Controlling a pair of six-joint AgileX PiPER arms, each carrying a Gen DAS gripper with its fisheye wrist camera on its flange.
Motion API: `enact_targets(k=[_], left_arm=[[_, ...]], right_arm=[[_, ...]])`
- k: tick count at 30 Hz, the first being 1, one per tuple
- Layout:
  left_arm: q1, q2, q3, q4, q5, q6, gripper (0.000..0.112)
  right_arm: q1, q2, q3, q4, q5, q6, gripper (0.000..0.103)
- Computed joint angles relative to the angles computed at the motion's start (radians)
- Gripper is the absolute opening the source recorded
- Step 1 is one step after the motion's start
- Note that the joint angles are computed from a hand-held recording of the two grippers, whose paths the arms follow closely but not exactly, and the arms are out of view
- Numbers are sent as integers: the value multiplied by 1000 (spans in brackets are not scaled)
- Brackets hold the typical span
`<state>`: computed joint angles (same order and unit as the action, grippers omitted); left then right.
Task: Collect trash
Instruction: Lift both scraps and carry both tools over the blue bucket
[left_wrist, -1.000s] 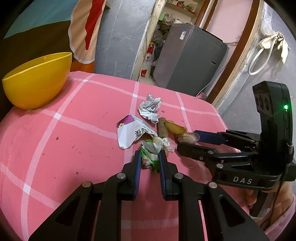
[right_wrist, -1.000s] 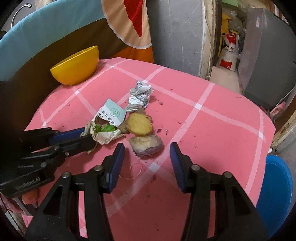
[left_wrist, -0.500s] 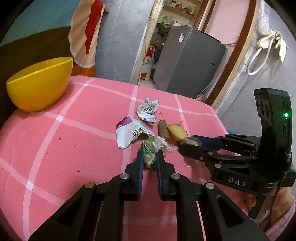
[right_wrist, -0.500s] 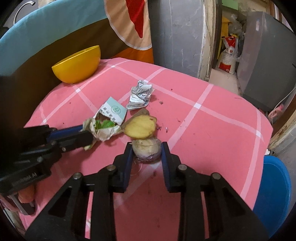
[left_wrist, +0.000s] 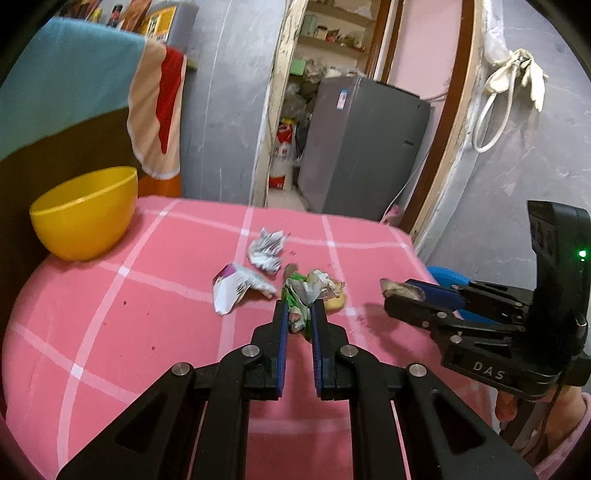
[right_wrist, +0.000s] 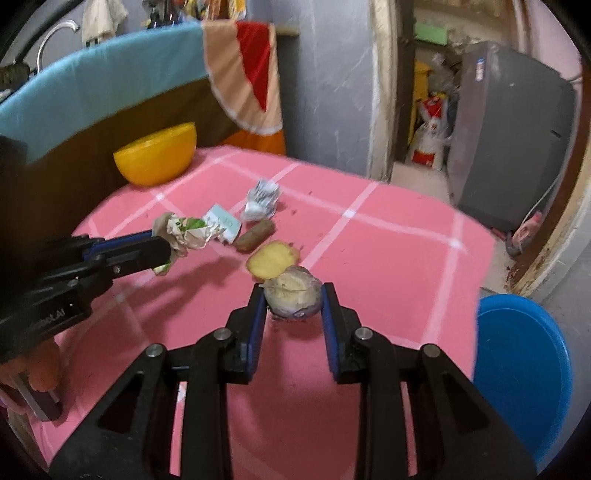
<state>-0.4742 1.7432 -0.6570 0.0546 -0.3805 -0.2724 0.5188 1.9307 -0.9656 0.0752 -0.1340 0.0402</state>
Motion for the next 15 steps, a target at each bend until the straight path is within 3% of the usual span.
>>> enact_targets(k=[8,15], left_arm=[[-116,-43,12,-217,-112,174,9],[-221,-45,-34,-291,-177,254,9]], right_arm=[[25,-159,236,306,-328,-237,28],[44,-267,400,456,-585,-324,28]])
